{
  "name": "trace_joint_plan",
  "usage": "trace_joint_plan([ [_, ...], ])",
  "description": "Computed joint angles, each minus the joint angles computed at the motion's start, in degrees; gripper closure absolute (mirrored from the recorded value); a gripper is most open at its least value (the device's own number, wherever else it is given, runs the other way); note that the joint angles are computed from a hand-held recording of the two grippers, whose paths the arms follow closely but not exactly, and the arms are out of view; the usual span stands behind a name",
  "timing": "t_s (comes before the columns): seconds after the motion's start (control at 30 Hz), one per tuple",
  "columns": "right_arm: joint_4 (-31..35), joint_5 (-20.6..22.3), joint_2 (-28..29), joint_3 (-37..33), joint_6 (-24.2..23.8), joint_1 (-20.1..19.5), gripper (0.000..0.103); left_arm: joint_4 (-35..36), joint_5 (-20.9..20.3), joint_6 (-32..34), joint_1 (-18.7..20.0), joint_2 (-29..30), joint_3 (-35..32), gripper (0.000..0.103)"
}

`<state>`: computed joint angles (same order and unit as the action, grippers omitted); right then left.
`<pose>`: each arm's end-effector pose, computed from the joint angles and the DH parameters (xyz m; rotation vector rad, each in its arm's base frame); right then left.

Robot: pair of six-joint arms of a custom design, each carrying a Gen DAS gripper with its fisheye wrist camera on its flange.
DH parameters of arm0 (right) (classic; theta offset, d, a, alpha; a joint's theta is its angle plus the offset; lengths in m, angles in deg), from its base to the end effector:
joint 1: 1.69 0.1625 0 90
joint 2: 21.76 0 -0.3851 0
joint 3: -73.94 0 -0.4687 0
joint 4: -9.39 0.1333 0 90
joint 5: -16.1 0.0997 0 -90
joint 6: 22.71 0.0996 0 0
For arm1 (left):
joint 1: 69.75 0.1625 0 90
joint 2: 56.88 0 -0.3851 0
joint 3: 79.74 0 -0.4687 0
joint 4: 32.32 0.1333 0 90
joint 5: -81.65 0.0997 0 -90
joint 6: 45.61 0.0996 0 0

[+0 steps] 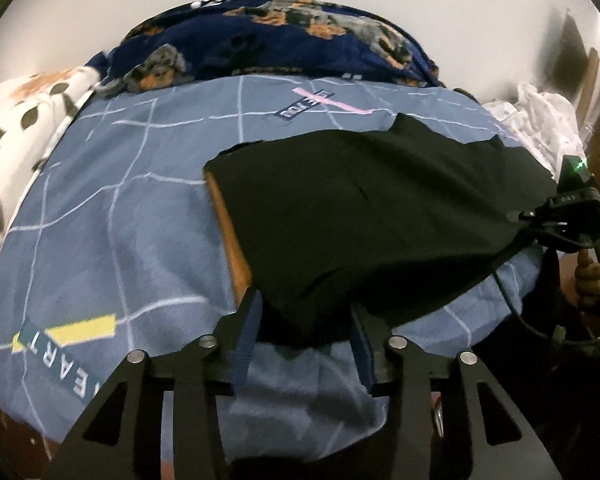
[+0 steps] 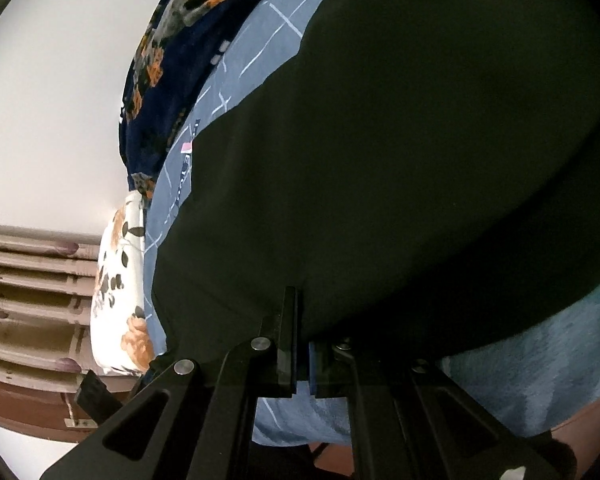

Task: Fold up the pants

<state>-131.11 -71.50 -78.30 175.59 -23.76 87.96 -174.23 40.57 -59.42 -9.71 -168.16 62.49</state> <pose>0.1335 -0.6525 0.0620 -0.0220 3.0974 -0.1466 -0.0086 -0.4322 0.2548 0.1347 2.3615 -0.8042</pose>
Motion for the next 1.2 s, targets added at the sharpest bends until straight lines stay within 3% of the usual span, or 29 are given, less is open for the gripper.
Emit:
trace_joint_plan([
  [0.07,0.1,0.0,0.1,0.1,-0.5,0.1,0.098,3.5,1.2,-3.2,-0.7,-2.7,0.5,0.051],
  [0.23,0.2,1.3,0.1,0.4,-1.1,-0.5,0.098,4.2,2.9,-6.2,-1.7,-6.4,1.5,0.048],
  [0.33,0.3,1.8,0.2,0.4,-1.9,-0.7,0.097,4.1,6.0,-6.2,-2.3,-4.2,0.7,0.048],
  [0.43,0.7,2.5,0.0,0.6,-2.7,-1.0,0.097,8.7,10.3,-10.4,-2.1,-2.1,-1.0,0.048],
  [0.5,0.5,2.9,-0.1,0.8,-3.1,-1.1,0.097,7.9,9.9,-11.5,-1.6,-3.4,-0.8,0.048],
  [0.63,0.7,3.8,-0.1,0.9,-3.5,-1.5,0.097,-0.6,7.9,-7.5,-3.6,-5.0,0.4,0.048],
  [0.77,0.5,4.2,0.0,0.9,-3.6,-1.6,0.097,-7.5,-0.7,-1.7,-3.2,3.6,-3.0,0.048],
  [0.9,0.1,5.1,-0.3,1.4,-3.5,-1.9,0.097,-9.3,-8.8,0.4,1.1,15.4,-8.2,0.048],
  [1.0,0.8,7.1,-0.6,1.6,-3.8,-2.7,0.095,-8.0,-8.4,-1.5,2.8,19.1,-9.3,0.048],
  [1.07,2.2,9.4,-0.8,1.2,-3.4,-3.5,0.093,-12.0,-6.9,0.1,2.5,19.0,-7.7,0.049],
  [1.2,0.9,10.2,-1.8,-0.5,-3.0,-4.9,0.090,-11.0,-5.9,-0.4,2.3,19.2,-7.9,0.049],
])
